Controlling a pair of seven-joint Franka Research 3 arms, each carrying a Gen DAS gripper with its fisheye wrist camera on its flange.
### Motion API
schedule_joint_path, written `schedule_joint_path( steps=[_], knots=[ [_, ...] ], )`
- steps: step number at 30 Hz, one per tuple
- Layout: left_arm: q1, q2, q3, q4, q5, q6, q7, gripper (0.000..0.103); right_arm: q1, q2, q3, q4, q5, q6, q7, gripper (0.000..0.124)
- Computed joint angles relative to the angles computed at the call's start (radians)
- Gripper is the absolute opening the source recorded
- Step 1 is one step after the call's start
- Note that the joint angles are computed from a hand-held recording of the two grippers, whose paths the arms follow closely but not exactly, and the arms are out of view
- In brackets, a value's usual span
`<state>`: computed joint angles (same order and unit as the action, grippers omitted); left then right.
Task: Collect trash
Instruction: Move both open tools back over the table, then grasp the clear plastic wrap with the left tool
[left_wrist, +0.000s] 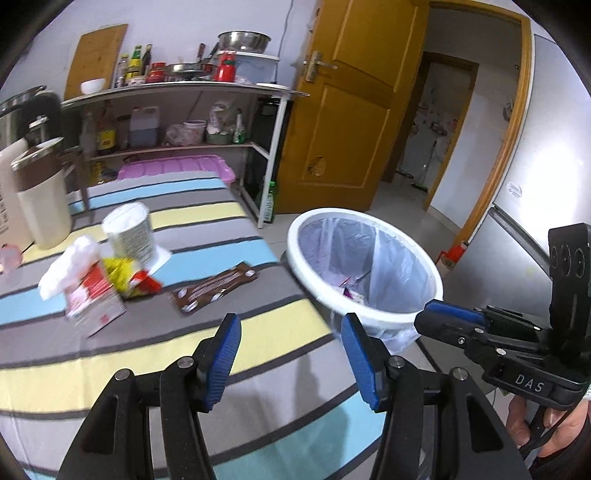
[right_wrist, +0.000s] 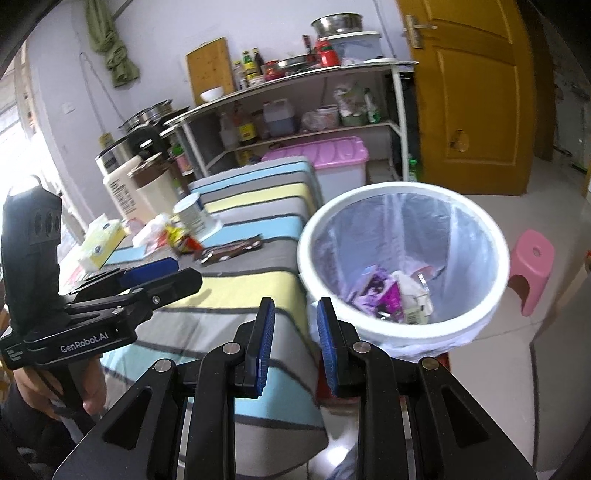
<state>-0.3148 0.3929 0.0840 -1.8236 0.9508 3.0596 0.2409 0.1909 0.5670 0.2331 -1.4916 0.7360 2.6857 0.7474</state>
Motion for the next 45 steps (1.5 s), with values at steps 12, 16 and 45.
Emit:
schedule_joint_path(
  steps=[12, 16, 45],
  knots=[
    [0.014, -0.105, 0.012, -0.119, 0.240, -0.048, -0.267, 0.056, 0.015, -0.012, 0.020, -0.022, 0.018, -0.025, -0.055, 0.025],
    [0.055, -0.130, -0.021, -0.145, 0.279, -0.072, -0.311, 0.056, 0.029, -0.001, 0.014, -0.003, 0.006, -0.040, -0.055, 0.025],
    [0.258, -0.064, -0.077, -0.048, 0.158, -0.154, -0.078, 0.056, 0.124, 0.222, 0.003, 0.349, -0.147, -0.178, 0.047, 0.040]
  ],
)
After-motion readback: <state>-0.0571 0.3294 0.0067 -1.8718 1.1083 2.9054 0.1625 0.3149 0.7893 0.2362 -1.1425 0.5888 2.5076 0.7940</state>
